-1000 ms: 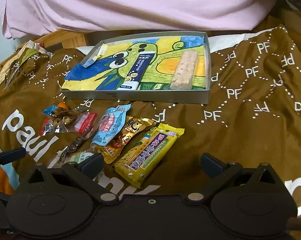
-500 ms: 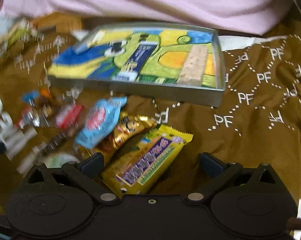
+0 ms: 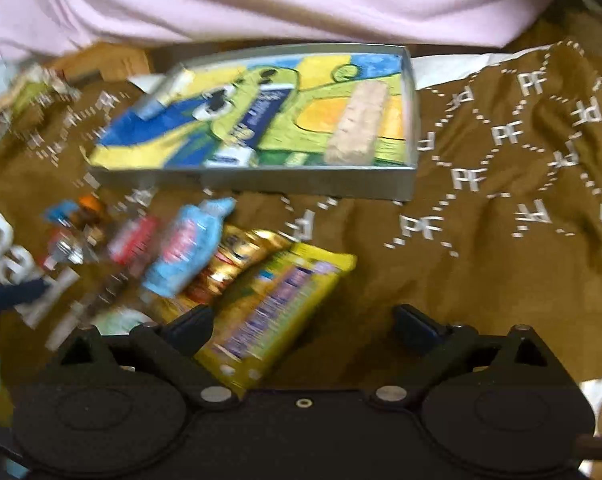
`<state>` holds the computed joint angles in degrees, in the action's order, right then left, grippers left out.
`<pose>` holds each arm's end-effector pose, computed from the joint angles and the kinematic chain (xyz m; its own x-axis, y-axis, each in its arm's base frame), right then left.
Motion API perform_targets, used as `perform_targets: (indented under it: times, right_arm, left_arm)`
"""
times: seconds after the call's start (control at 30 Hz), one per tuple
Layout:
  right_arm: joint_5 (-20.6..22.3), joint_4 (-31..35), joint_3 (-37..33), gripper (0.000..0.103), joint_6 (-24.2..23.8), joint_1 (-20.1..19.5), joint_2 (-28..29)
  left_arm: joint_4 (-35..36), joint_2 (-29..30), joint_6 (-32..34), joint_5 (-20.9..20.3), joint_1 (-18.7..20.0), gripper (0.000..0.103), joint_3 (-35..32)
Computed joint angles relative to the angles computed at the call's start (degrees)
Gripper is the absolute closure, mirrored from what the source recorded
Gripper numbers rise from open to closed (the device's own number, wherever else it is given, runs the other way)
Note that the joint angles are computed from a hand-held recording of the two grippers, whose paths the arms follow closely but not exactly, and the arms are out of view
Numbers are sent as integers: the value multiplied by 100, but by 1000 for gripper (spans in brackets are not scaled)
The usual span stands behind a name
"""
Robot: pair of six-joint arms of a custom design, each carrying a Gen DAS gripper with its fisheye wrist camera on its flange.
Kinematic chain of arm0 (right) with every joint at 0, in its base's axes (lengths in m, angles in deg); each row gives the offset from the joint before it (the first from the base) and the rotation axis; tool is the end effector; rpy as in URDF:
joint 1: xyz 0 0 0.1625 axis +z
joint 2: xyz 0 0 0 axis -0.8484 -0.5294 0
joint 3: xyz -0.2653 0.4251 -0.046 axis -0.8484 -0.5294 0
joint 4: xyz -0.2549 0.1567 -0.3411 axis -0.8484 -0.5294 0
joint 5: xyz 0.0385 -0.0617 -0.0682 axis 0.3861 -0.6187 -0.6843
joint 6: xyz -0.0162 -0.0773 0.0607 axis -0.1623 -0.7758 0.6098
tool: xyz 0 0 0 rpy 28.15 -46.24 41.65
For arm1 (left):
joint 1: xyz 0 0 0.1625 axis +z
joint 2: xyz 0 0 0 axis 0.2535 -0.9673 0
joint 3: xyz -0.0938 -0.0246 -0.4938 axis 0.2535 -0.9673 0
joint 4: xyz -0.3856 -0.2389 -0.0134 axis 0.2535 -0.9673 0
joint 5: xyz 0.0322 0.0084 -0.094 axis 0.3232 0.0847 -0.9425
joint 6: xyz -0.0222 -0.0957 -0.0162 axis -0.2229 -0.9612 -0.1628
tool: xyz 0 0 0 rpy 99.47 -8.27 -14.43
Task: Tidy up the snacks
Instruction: 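Reach left tool to the biscuit packet while right tool reaches the yellow candy bar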
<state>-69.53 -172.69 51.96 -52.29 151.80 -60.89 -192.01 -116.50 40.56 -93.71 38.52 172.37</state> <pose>0.1221 -0.7225 0.2958 -0.7823 0.1415 0.6066 -0.2865 0.7831 -0.5520 -0.3142 -0.7143 0.0675 -0.4313 0.7054 -0.5624 0.8964 0.4054 -0.1790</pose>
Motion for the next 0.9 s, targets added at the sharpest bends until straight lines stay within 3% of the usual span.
perform_targets:
  times: [0.07,0.13,0.23,0.33,0.47,0.6,0.67,0.73,0.8,0.9]
  right_arm:
    - [75,82,-19,11,-80,-1,14]
    - [184,290,-58,26,-28,-11,15]
    - [533,834,-80,42,529,-88,-100]
    - [810,952,-59,44,757,-173,-172]
    - [1146,1082,-99,36,1031,-320,-163]
    - [1357,999,-76,30,1140,-384,-157]
    - [1211,1020,-97,36,1140,-345,-145]
    - [979,1082,-127,50,1101,-285,-135]
    - [964,1198,-130,57,1156,-269,-178]
    - [1121,1426,-116,59,1313,-300,-278]
  left_arm:
    - [183,10,114,-257,65,6,-82]
    - [423,18,189,-466,121,12,-179]
    - [761,28,216,-640,179,22,-310]
    - [1043,62,206,-609,200,28,-432]
    - [1188,160,204,-298,182,27,-546]
    - [1312,160,48,-306,201,29,-593]
    - [1297,157,20,-204,181,35,-578]
    - [1224,160,-88,-65,150,43,-552]
    - [1367,131,-459,20,121,46,-578]
    - [1533,77,-841,28,92,49,-611]
